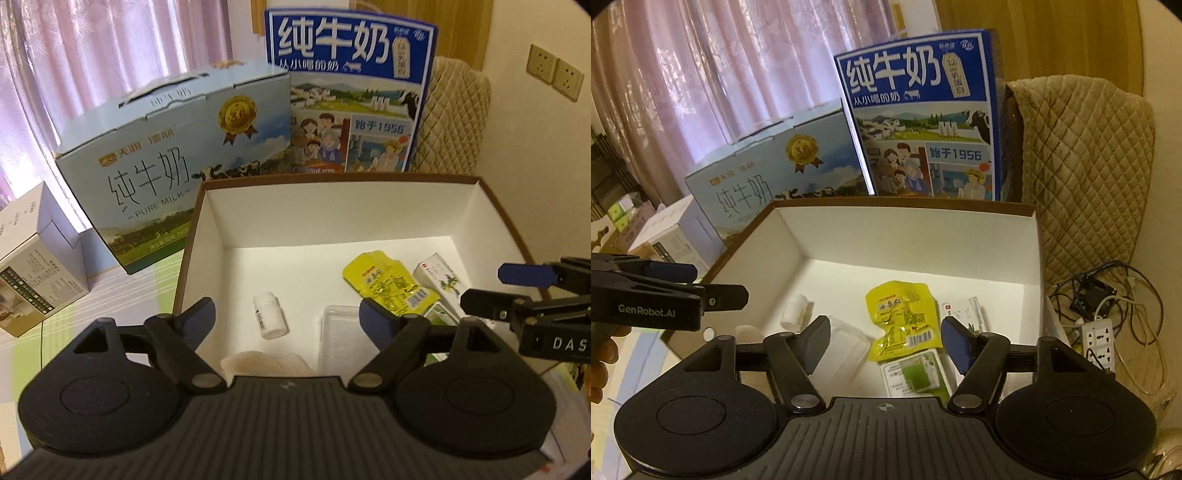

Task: Organize objects
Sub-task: 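Withdraw both grippers from the brown box toward the remaining table items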

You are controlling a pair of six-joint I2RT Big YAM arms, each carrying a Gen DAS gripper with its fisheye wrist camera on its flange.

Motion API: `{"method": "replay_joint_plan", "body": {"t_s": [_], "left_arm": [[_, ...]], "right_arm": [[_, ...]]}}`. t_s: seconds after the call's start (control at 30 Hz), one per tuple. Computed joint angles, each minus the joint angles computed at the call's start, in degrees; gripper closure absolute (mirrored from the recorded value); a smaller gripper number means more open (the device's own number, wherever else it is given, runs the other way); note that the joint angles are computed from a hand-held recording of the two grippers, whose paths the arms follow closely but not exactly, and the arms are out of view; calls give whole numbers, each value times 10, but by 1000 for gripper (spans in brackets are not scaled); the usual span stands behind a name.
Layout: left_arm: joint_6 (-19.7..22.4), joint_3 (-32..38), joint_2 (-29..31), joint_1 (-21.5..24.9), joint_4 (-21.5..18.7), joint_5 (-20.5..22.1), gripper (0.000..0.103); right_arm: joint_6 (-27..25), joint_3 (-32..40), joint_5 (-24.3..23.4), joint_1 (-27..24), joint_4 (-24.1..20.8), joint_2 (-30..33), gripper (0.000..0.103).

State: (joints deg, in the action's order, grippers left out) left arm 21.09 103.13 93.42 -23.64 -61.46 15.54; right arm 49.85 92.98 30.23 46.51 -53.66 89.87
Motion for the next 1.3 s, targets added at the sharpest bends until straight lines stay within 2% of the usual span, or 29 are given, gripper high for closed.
{"method": "replay_joint_plan", "body": {"t_s": [0.07, 0.3, 0.83, 1.1, 1.3], "left_arm": [[-6, -12, -16, 2, 4, 3, 15], [-32, -50, -68, 16, 6, 26, 14], [-44, -132, -174, 54, -41, 51, 13], [-26, -184, -221, 81, -59, 53, 13], [4, -215, -253, 111, -74, 58, 13]], "right_arm": [[8, -1, 11, 10, -6, -6, 37], [37, 4, 53, 47, -32, -23, 35], [121, 27, 105, 127, -102, -33, 29], [164, 51, 124, 167, -146, -17, 28], [201, 77, 133, 197, -183, 3, 28]]}}
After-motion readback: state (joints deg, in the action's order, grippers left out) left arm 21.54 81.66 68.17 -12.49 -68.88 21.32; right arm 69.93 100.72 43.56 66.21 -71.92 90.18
